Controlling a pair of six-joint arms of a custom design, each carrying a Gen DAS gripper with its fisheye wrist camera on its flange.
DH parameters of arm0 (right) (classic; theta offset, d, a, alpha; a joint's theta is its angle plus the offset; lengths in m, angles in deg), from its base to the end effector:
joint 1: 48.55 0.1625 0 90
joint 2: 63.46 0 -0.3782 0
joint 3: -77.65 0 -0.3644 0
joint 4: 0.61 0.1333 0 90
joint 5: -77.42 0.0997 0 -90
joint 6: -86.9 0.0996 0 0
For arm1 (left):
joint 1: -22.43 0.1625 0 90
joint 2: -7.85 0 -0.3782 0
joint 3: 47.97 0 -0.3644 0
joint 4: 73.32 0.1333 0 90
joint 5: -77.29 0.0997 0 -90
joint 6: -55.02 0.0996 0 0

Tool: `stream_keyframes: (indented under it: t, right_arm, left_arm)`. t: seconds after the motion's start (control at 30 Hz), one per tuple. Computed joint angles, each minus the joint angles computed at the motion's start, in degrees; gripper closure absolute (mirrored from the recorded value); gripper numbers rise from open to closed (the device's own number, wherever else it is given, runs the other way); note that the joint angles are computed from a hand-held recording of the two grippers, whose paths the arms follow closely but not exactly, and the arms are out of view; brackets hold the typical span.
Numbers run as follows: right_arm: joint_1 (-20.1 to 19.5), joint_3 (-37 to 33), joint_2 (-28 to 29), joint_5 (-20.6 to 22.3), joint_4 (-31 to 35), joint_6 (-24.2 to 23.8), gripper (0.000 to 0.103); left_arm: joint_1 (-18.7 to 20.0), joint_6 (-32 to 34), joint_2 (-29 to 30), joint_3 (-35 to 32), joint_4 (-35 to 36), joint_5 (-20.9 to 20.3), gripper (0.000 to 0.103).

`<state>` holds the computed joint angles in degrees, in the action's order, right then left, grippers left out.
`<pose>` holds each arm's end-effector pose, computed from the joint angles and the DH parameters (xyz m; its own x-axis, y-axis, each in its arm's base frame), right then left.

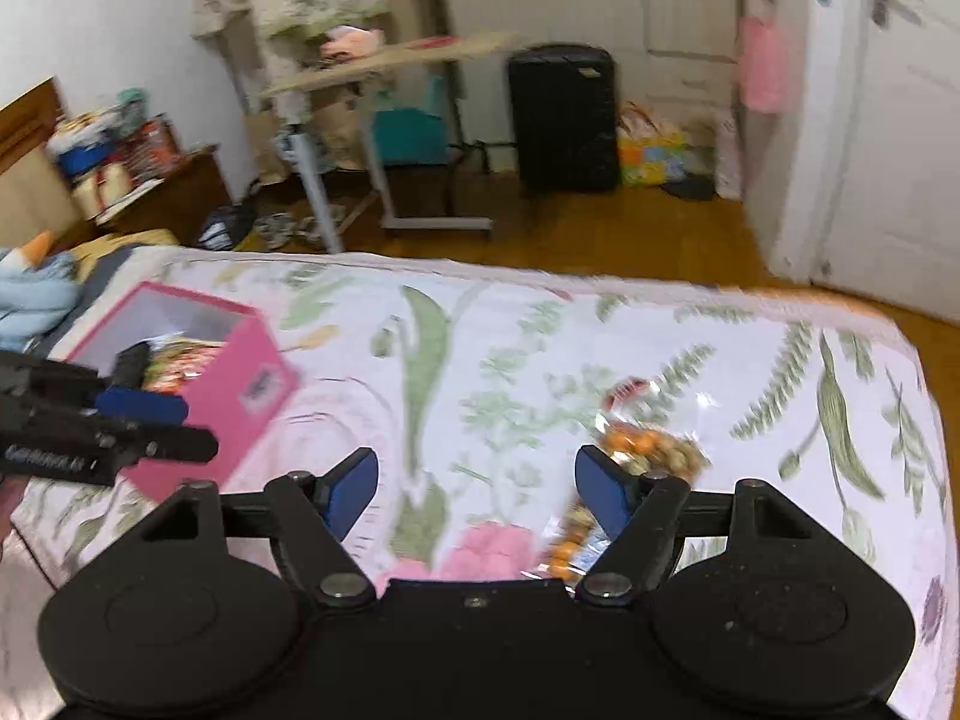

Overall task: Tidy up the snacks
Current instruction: 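Move the left tool to the clear bag of coated nuts and grasp it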

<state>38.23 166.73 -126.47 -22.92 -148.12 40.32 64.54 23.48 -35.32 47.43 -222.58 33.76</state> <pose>0.0796 -0.6406 0.3078 -0.7063 -0.5165 0.4841 -0.6767 0.6935 -0.2473 -0.3120 -0.5591 0.0773 -0.8349 0.0366 -0.5492 0.3515 0.8033 -0.4807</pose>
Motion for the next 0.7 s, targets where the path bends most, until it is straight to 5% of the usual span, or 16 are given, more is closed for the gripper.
stream_keyframes:
  t: [0.27,0.47,0.7]
  right_arm:
    - [-4.28,-6.36,5.79,-1.32,-0.52,0.31,0.024]
    - [-5.51,-10.51,9.56,-3.63,2.51,1.66,0.017]
    - [-5.75,-14.07,14.49,-11.29,2.87,5.04,0.016]
  left_arm:
    - [3.59,6.30,12.15,-14.83,-0.68,-4.12,0.054]
    - [7.00,5.43,18.08,-21.71,-2.93,-10.86,0.056]
    - [10.54,7.00,24.67,-27.54,-6.20,-16.74,0.063]
